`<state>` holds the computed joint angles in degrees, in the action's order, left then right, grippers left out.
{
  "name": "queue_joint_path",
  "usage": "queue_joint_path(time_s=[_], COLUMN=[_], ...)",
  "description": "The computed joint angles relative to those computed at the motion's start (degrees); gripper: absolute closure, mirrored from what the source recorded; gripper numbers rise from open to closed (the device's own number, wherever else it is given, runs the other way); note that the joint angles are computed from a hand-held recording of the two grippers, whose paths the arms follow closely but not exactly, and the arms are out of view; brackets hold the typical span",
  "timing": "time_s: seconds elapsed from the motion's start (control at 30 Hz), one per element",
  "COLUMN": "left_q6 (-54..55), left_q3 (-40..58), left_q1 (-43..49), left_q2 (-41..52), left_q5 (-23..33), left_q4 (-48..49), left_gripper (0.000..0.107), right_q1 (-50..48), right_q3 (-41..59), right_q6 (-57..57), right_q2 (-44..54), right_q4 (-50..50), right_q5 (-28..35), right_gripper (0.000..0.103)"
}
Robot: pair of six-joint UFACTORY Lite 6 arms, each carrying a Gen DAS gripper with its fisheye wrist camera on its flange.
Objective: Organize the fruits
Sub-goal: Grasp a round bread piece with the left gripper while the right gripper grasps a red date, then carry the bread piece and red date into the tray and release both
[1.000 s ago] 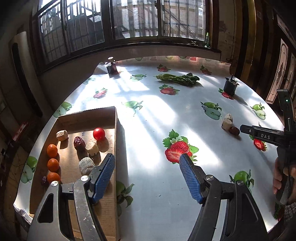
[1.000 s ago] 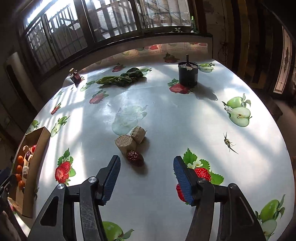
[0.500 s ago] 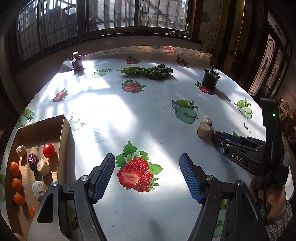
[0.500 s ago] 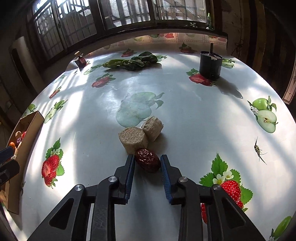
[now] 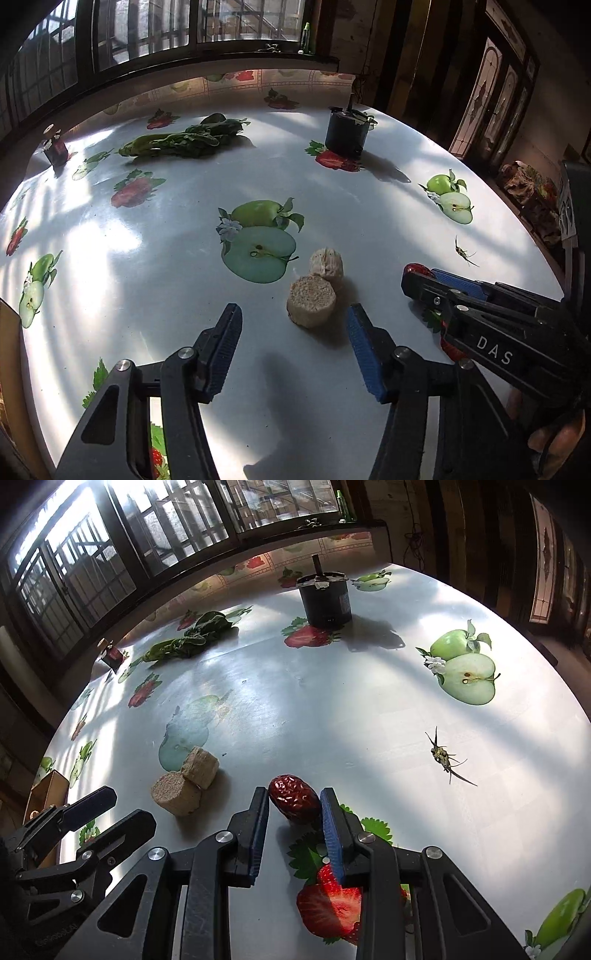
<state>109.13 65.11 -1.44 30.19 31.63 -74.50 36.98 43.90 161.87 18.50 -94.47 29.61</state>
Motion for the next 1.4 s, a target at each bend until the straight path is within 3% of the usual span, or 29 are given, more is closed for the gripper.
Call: queue_joint_path(time_s=[0.2, 0.27, 0.3, 0.63, 0.87, 1.2, 1.4], left_q6=[0.74, 0.30, -0.78, -2.34, -1.07, 4.06, 4.18], left_q3=[2.14, 2.50, 3.09, 0.50, -4.58, -8.44, -4.40], left_q1=[-1.37, -1.32, -1.17, 1.78, 9.41, 24.75, 34.35], left_q2=[3.82, 4.14, 4.55, 1.24, -5.30, -12.93, -11.89], left_q5=[0.00, 0.34, 0.95, 1.26, 5.02, 11.73, 16.96], left_q4=[-1.85, -1.68, -0.87, 0.74, 3.69, 6.16, 8.36], left_gripper=[0.065, 0.076, 0.077, 0.077, 0.077, 0.077, 0.077], right_q1=[0.84, 1.12, 1.21, 2.34, 4.00, 11.30, 18.67], right_q3=[2.65, 3.58, 3.92, 5.11, 6.51, 14.56, 22.68], right_q6=[-4.99, -6.94, -7.67, -9.17, -9.60, -24.11, -30.79], right_q2=[2.03, 2.74, 3.02, 3.97, 4.84, 6.03, 6.92], right_q4=[3.63, 5.08, 5.58, 6.37, 6.54, 19.93, 25.34], right_q5=[0.98, 1.47, 1.65, 2.96, 4.01, 10.36, 16.06], right_gripper=[0.073, 0.073, 0.073, 0.073, 0.073, 0.073, 0.073])
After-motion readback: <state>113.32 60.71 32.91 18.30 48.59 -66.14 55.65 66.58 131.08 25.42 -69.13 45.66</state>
